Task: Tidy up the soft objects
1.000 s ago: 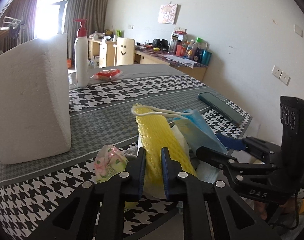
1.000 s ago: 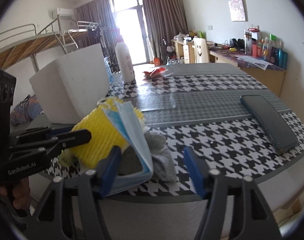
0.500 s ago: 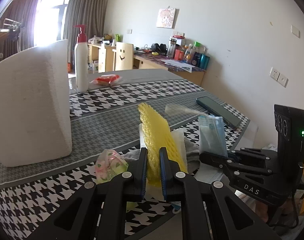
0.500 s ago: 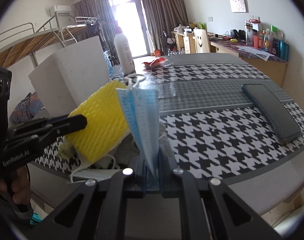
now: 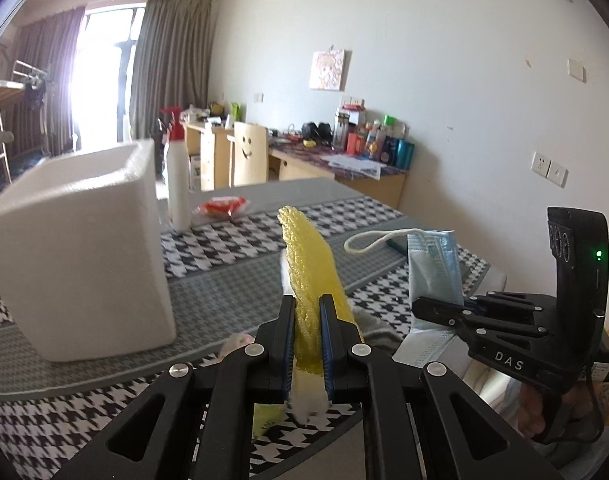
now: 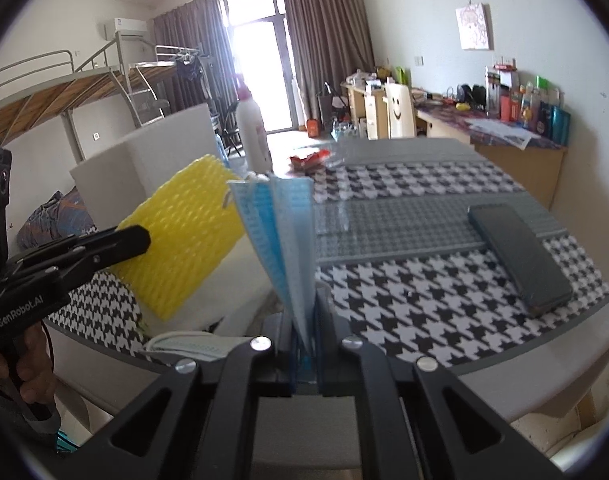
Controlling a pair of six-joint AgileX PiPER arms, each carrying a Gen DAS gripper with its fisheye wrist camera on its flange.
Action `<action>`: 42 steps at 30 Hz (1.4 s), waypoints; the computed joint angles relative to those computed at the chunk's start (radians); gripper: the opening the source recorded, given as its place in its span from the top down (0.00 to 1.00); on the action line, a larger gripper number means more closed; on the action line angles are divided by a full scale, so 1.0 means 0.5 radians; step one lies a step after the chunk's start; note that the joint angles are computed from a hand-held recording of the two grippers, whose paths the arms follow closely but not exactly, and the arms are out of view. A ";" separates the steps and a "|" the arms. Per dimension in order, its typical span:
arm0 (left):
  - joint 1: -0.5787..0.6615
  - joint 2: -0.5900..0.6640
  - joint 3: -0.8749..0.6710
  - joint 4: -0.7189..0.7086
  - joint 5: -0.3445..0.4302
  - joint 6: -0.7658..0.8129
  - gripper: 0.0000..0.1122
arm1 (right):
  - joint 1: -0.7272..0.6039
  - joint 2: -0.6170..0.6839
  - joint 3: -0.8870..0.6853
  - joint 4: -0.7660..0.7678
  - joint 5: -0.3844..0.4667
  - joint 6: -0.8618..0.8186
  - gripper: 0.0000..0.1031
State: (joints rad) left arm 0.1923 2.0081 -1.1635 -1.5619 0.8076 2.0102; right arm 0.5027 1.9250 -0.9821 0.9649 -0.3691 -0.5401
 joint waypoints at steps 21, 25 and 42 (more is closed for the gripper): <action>0.052 -0.023 -0.099 0.106 0.062 -0.162 0.89 | -0.011 -0.018 -0.053 0.046 -0.049 -0.068 0.91; 0.066 -0.037 -0.155 0.172 0.138 -0.253 0.89 | -0.008 -0.035 -0.033 0.037 -0.072 -0.044 0.91; -0.070 0.249 -0.245 0.274 -0.278 -0.330 0.86 | -0.032 0.025 -0.035 0.021 -0.034 -0.007 0.91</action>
State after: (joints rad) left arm 0.1574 2.1325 -1.2860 -1.4249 0.6687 1.8451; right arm 0.4869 1.9376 -0.9996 0.9755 -0.3860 -0.5435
